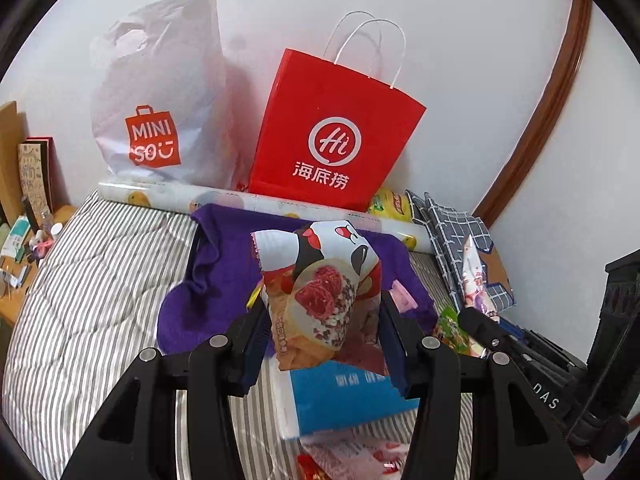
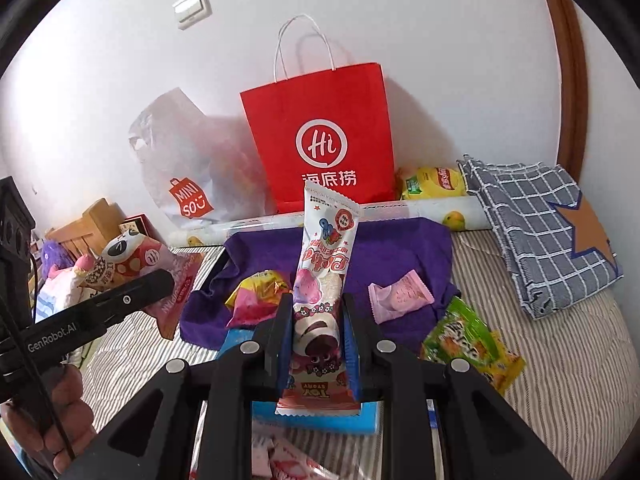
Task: Organize snacks
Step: 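Lower both snacks onto the purple towel and open both grippers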
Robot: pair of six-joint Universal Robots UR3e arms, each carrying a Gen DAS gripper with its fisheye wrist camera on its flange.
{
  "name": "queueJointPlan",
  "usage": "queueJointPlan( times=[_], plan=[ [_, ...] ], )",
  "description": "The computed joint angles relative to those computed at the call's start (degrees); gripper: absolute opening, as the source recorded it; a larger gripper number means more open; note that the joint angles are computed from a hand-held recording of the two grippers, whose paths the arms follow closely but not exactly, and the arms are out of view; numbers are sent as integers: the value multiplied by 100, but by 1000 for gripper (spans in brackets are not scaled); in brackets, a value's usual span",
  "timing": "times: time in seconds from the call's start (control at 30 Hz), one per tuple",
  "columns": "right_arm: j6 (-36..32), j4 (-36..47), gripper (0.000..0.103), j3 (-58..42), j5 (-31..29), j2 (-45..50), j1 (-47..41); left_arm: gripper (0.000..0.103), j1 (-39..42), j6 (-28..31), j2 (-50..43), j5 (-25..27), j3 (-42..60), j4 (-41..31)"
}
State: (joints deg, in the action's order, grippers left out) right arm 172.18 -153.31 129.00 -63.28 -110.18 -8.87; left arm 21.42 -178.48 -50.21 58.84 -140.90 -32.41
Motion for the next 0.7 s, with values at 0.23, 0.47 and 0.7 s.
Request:
queueJointPlan(
  times=[0.23,0.47,0.7],
  plan=[
    [235,-568,21,-683,-215,1154,311,50,-217,-213,-1326,311,390,1059],
    [422,-1016,21,-1549,-324,2171,631,50,-187,-339,-2351,474,787,1886],
    [444,-1277,21,-1789,-672,3111,803,50,-323,-359,-3488,1075,974,2663]
  ],
)
